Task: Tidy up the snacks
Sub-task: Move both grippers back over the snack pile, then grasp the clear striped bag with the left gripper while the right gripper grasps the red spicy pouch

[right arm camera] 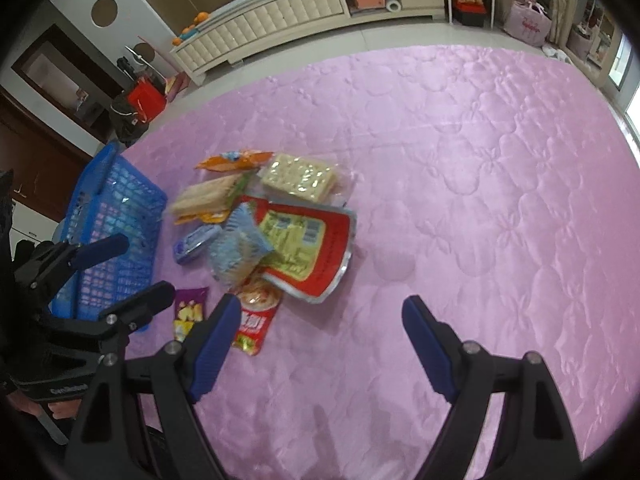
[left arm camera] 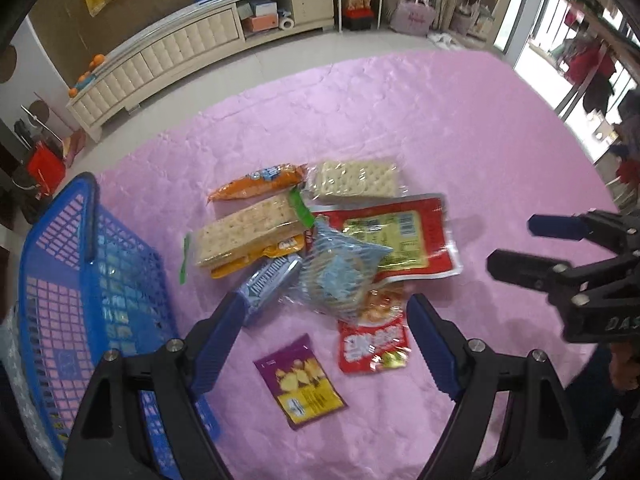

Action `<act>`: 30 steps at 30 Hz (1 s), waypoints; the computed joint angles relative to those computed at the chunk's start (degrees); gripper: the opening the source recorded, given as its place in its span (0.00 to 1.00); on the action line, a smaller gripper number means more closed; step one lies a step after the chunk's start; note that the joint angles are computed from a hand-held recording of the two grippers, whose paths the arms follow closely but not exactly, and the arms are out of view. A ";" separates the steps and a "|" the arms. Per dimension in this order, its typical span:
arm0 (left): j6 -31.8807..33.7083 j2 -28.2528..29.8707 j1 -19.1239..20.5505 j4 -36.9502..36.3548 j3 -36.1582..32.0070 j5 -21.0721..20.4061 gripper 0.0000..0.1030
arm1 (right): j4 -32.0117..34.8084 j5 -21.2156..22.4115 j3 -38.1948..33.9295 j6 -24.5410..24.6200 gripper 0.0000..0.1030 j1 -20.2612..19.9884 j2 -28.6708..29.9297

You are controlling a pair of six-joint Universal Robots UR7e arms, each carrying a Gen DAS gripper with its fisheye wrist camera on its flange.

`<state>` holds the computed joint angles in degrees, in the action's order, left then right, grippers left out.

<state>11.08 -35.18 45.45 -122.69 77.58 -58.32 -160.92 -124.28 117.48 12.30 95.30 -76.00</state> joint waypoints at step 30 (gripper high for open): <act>1.64 8.22 2.70 4.90 -8.03 -1.28 0.42 | -1.71 1.49 1.05 -9.92 0.83 -4.12 -0.88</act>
<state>12.72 -26.96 48.14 -117.79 69.56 -59.60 -162.63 -122.80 118.53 2.38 91.18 -76.88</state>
